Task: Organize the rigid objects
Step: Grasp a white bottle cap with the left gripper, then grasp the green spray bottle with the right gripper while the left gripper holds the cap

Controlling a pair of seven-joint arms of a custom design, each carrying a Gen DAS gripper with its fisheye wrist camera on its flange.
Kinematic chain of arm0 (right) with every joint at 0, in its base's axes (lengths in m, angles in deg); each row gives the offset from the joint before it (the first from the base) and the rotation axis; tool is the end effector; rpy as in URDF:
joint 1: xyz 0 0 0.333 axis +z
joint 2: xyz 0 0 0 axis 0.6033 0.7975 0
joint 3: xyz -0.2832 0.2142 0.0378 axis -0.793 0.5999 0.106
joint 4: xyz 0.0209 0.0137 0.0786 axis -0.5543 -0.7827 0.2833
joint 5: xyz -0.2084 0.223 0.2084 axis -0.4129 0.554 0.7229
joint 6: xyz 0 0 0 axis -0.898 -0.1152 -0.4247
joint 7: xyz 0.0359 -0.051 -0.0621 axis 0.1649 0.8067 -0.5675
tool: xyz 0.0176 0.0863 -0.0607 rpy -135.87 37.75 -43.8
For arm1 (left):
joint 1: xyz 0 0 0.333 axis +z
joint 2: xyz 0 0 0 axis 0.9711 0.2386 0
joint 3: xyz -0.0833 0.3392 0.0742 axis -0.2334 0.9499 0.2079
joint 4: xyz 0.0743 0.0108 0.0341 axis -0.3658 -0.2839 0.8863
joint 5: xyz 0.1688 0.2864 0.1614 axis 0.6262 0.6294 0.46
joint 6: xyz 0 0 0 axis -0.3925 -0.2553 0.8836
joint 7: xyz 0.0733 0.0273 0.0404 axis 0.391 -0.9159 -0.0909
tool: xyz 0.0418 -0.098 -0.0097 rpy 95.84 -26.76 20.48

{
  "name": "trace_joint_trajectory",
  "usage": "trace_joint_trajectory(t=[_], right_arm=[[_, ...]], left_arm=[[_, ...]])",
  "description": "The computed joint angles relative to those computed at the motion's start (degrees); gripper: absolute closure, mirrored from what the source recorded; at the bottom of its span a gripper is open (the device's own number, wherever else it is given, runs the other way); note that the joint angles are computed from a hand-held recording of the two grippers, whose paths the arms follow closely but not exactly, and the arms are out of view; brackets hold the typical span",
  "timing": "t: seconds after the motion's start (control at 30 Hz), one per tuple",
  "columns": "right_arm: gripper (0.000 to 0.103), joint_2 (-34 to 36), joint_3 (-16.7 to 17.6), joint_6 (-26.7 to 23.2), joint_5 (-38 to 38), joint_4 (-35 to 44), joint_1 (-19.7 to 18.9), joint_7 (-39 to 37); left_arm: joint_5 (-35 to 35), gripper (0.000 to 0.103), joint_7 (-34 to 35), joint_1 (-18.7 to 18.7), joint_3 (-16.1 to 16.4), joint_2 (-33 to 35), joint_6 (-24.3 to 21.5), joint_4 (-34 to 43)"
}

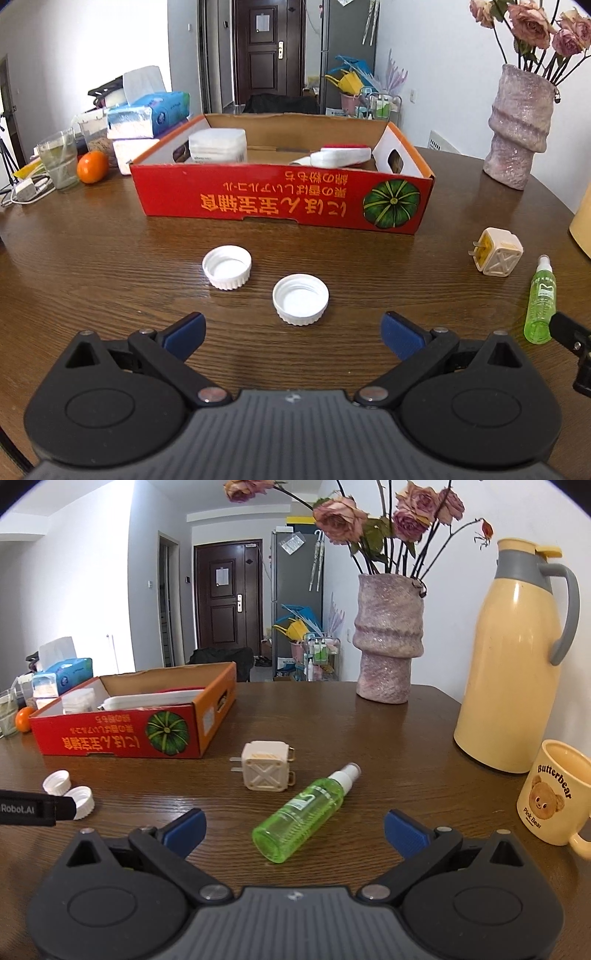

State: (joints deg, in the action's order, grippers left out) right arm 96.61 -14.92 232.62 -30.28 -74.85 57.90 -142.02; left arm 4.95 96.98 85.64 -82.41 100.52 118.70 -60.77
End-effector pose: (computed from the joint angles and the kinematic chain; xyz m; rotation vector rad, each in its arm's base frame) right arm 0.5449 0.2341 0.4050 -1.3418 1.8982 -1.0870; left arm 0.6402 -0.0714 0.4089 -1.5457 1.9447 -0.8668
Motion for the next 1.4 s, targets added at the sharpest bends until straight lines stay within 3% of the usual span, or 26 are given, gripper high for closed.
trace_joint_trajectory(t=[0.17, 0.23, 0.37, 0.47, 0.63, 0.7, 0.83, 1.17, 1.4], right_arm=[[0.000, 0.31, -0.43, 1.00, 0.25, -0.07, -0.69, 0.77], [0.000, 0.57, -0.59, 1.65, -0.09, 0.02, -0.98, 1.61], [0.000, 1.37, -0.81, 2.26, 0.16, 0.57, -1.27, 1.76], [0.000, 1.92, -1.03, 2.18, 0.00, 1.12, -1.26, 2.25], [0.000, 2.40, -1.25, 1.95, 0.22, 1.56, -1.15, 2.39], [0.000, 2.80, -1.41, 2.06, 0.24, 1.91, -1.21, 2.74], [0.000, 3.33, -1.60, 2.26, 0.96, 2.40, -1.23, 2.40], [0.000, 5.68, -2.86, 2.77, 4.84, 4.93, -0.83, -0.48], [0.005, 7.22, -4.00, 2.83, 8.90, 6.96, -0.49, -1.69]], left_arm=[[-0.15, 0.004, -0.45, -2.45, 2.05, 1.49, -0.96, 1.81], [-0.33, 0.008, -0.99, -4.88, 4.47, 1.99, -1.37, 2.63], [-0.56, 0.022, -0.54, -4.80, 3.87, 3.22, -3.24, 4.43], [-0.78, 0.024, -1.04, -6.93, 5.94, 3.74, -3.11, 5.23], [-1.02, 0.032, -1.18, -7.66, 6.25, 5.05, -4.06, 7.31], [-0.83, 0.041, -1.05, -8.16, 6.63, 5.58, -4.46, 8.18], [-0.97, 0.062, -0.47, -7.73, 5.93, 6.50, -4.98, 9.60], [-2.42, 0.062, 4.73, -1.47, -1.70, 7.14, -4.67, 9.71], [-2.89, 0.062, 6.60, 0.62, -4.24, 6.79, -3.74, 8.90]])
